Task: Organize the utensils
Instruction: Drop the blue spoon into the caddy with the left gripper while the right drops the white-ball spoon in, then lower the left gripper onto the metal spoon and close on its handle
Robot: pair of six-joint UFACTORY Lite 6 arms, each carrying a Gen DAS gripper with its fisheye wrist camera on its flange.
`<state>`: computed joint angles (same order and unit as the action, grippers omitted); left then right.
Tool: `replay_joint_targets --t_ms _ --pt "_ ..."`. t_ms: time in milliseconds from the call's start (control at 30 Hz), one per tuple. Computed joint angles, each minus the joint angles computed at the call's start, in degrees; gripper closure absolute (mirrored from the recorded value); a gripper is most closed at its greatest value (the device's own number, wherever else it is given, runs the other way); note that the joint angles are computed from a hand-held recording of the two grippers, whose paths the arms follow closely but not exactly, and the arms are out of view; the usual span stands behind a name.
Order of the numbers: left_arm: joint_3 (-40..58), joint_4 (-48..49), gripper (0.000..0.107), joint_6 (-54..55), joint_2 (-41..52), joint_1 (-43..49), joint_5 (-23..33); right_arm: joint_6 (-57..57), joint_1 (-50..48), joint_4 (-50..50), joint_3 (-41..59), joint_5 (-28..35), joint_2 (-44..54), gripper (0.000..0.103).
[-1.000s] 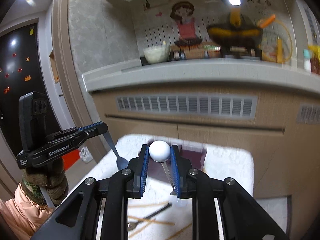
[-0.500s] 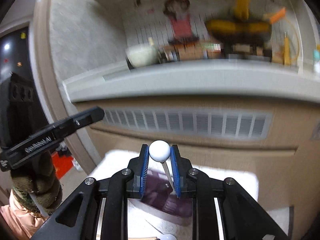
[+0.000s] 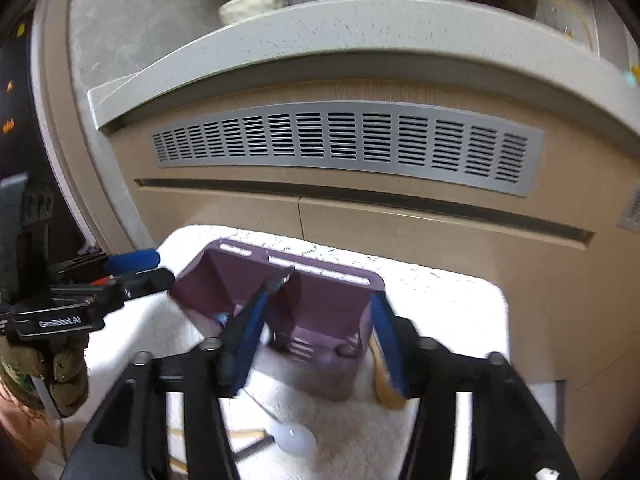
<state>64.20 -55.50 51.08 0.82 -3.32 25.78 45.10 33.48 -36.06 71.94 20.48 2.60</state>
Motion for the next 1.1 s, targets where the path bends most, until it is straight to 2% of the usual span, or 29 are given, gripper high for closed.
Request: replay_joint_targets --t_ms 67,167,267,400,500,533,600,667,733,800,867,900,933,967,1100 --pt "-5.7 0.6 0.035 0.5 -3.1 0.5 -1.1 10.1 4.0 -10.4 -4.8 2.5 -3.3 0.022" --pt "-13.3 0.0 0.034 2.8 -7.5 1.1 -1.9 18.5 9.3 -19.8 -8.1 7.3 -4.0 0.011" --pt "-20.7 0.5 0.032 3.8 -12.5 0.6 -3.2 25.7 15.5 -27.9 -12.4 13.4 -2.8 0.005" --pt "-30.7 4.0 0.032 1.1 -21.9 -0.9 -4.7 26.1 16.8 -25.5 -16.6 11.9 -1.7 0.005" --pt "-36.1 5.6 0.032 1.1 -28.3 0.2 -1.0 21.1 14.6 -16.7 -20.5 3.9 -4.0 0.005" --pt "-37.4 6.8 0.032 0.7 -30.0 0.4 0.3 17.3 14.4 -11.9 -21.7 1.3 -4.8 0.006" --pt "-38.9 9.8 0.032 -1.2 -31.9 -0.4 1.3 12.9 15.5 -6.8 -22.1 0.1 -4.7 0.019" --pt "-40.9 12.2 0.032 -2.5 -34.6 -1.4 2.8 3.0 17.0 3.9 -21.5 -1.0 -3.5 0.042" --pt "-41.9 12.2 0.032 -2.3 -35.9 -3.3 4.4 -3.9 18.6 11.8 -20.7 -0.5 -2.0 0.054" --pt "-43.0 11.5 0.032 -1.9 -38.7 -6.1 6.6 -2.6 19.6 10.8 -21.1 0.7 -2.1 0.055" --pt "-42.9 11.5 0.032 -2.7 -38.7 -10.6 6.6 2.5 20.0 6.9 -23.0 2.2 -3.8 0.054" --pt "-42.5 11.5 0.036 -3.4 -37.9 -12.6 6.0 4.6 19.8 5.2 -23.9 2.6 -4.5 0.054" --pt "-41.9 11.9 0.045 -4.4 -36.5 -15.0 4.9 7.2 19.7 3.3 -24.7 3.4 -5.3 0.054" --pt "-41.4 12.8 0.048 -6.3 -35.0 -17.6 3.3 9.8 19.6 1.3 -25.5 4.0 -6.0 0.054" --pt "-39.5 12.9 0.049 -11.7 -27.8 -22.8 -3.0 14.6 18.7 -1.9 -29.2 4.4 -10.3 0.054"
